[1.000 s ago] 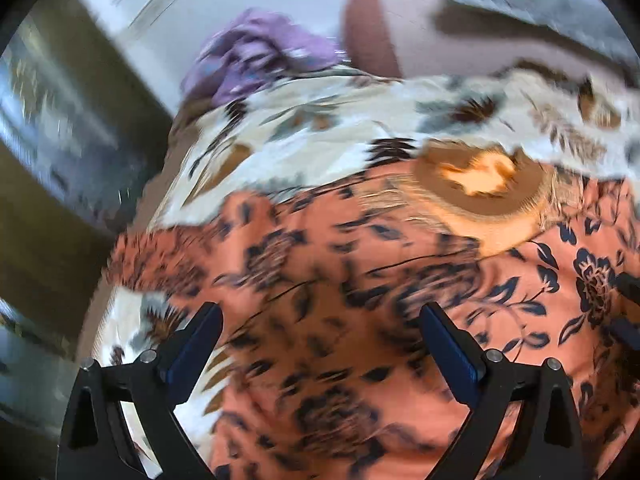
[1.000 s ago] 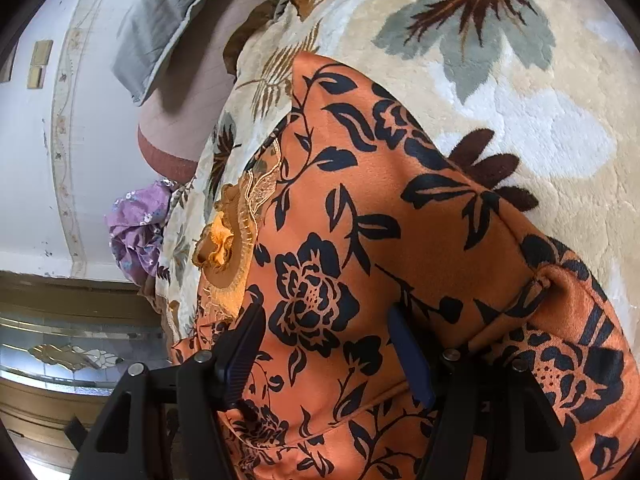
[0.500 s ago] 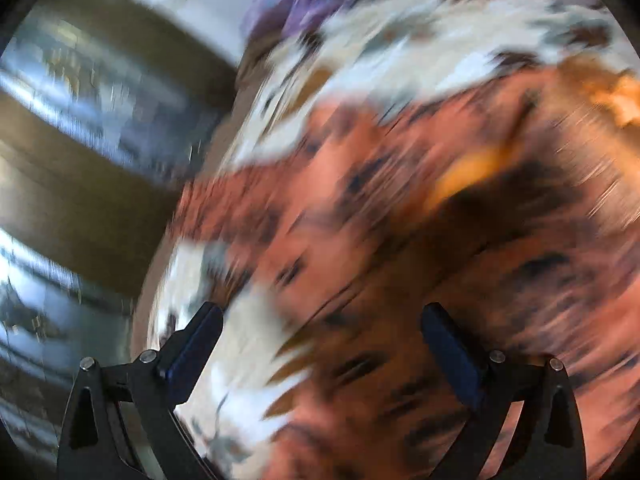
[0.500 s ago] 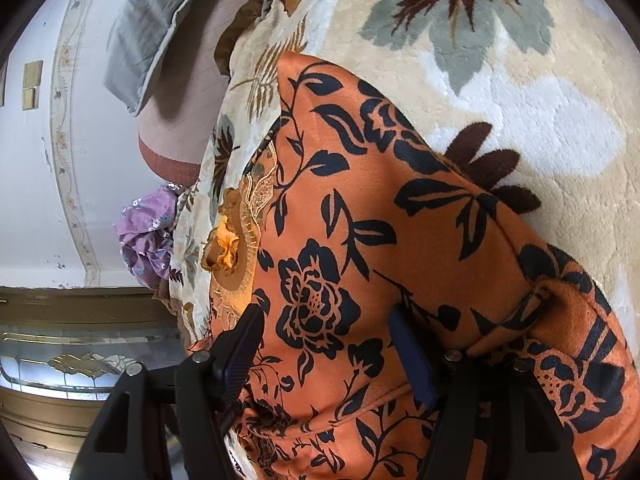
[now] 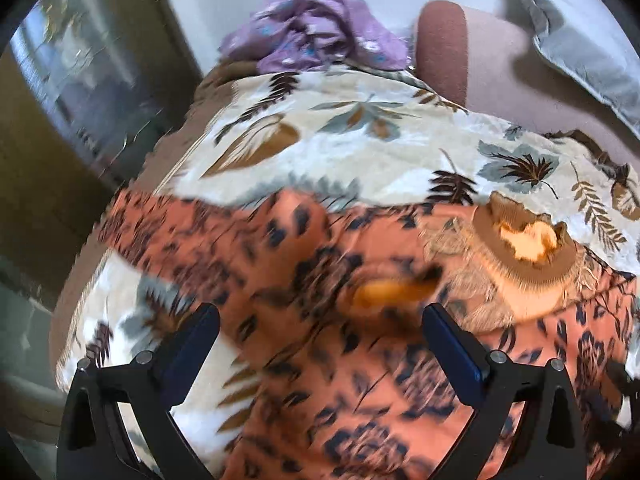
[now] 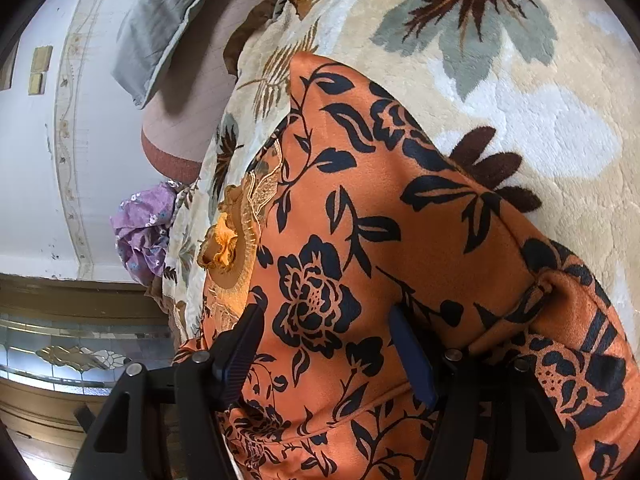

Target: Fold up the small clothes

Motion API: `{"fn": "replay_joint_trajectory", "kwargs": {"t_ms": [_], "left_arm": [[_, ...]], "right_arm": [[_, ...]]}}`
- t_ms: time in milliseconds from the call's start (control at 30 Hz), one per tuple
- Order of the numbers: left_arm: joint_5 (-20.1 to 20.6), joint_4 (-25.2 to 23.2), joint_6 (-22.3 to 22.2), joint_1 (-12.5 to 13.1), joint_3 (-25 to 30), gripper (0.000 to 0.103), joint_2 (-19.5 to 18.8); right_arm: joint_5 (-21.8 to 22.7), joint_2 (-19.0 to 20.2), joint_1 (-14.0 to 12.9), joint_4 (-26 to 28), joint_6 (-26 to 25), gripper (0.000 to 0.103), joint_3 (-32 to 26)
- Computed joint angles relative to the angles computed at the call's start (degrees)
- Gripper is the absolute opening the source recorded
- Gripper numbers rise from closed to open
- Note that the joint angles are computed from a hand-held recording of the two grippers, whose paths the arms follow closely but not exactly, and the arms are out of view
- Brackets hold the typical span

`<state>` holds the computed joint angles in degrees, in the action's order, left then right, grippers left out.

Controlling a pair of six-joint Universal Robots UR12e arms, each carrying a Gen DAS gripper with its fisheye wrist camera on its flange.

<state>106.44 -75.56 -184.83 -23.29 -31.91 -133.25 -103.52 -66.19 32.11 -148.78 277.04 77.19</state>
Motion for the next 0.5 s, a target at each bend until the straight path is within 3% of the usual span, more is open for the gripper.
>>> {"fn": "replay_joint_trajectory", "kwargs": {"t_ms": [67,167,233,267,300,367,500], "left_arm": [[1.4,-4.0,0.8,-0.7,7.1,0.101,-4.4],[-0.1,-8.0,3.8,-1.0,11.7,0.101,-7.1],[0.3,-7.7,5.0,-1.1,10.9,0.095,-7.1],[-0.6,-4.7,5.7,-0.9,7.8,0.074,-5.8],[-1.8,-4.2,6.4,-0.7,6.0,0.041,-5.0],[-5.4,-6.2,6.8,0.0,5.2,0.005,-4.5],[-10.0,-1.3,8.8,1.2,-2.6,0.003,0.1]], "right_arm": [[0.4,-0.1,-0.2,-0.9,0.0,0.072,0.3],[1.1,0.0,-0.4,-1.2,-0.5,0.074,0.4],[1.5,0.0,-0.6,-1.3,-0.5,0.075,0.3],[1.6,0.0,-0.6,-1.2,-0.5,0.075,0.3],[1.6,0.0,-0.6,-1.1,-0.5,0.075,0.2],[1.4,0.1,-0.5,-0.8,-0.7,0.075,0.1],[1.0,0.3,-0.4,-0.2,-1.8,0.075,-0.4]]}}
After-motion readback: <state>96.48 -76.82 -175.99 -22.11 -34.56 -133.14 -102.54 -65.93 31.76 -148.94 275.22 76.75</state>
